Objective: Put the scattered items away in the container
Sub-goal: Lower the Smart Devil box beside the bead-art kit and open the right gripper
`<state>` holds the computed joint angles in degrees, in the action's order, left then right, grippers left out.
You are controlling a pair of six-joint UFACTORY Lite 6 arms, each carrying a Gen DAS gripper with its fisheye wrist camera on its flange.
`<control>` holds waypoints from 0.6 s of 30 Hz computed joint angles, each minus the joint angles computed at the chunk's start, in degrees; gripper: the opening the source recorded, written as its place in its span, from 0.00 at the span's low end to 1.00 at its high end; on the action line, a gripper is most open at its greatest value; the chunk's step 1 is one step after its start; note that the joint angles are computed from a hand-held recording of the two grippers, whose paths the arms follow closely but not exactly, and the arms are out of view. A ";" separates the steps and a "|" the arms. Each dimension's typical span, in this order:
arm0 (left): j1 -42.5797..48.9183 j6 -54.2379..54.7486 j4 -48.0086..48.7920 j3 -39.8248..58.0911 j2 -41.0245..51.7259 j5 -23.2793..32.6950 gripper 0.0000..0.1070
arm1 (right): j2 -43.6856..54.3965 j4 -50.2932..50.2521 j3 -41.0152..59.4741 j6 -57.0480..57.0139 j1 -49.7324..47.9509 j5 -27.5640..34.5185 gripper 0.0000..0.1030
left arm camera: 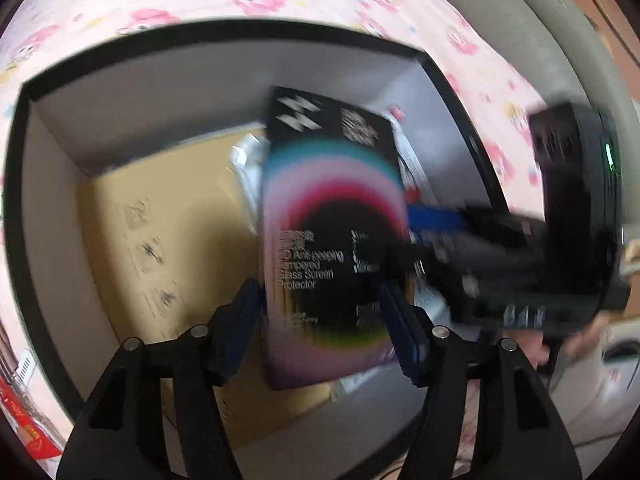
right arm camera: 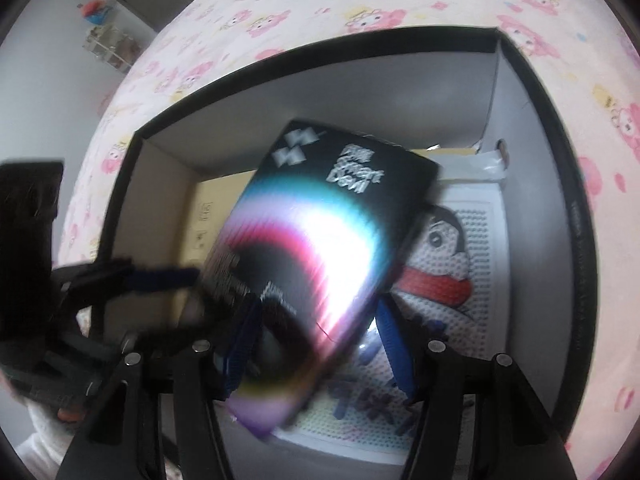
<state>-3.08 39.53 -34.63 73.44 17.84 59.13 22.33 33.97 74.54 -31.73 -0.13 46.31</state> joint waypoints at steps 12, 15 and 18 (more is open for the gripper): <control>0.05 -1.99 5.38 -2.65 -6.62 -4.45 0.42 | -4.53 -8.79 -1.55 9.20 3.41 -7.49 0.49; 0.57 -4.03 6.39 -0.44 -2.47 -5.22 0.33 | -5.34 -13.71 -2.38 15.74 6.07 -7.93 0.49; 0.84 -3.26 6.58 -1.59 -3.92 -4.52 0.33 | -0.88 -12.18 2.88 12.86 4.59 -4.59 0.49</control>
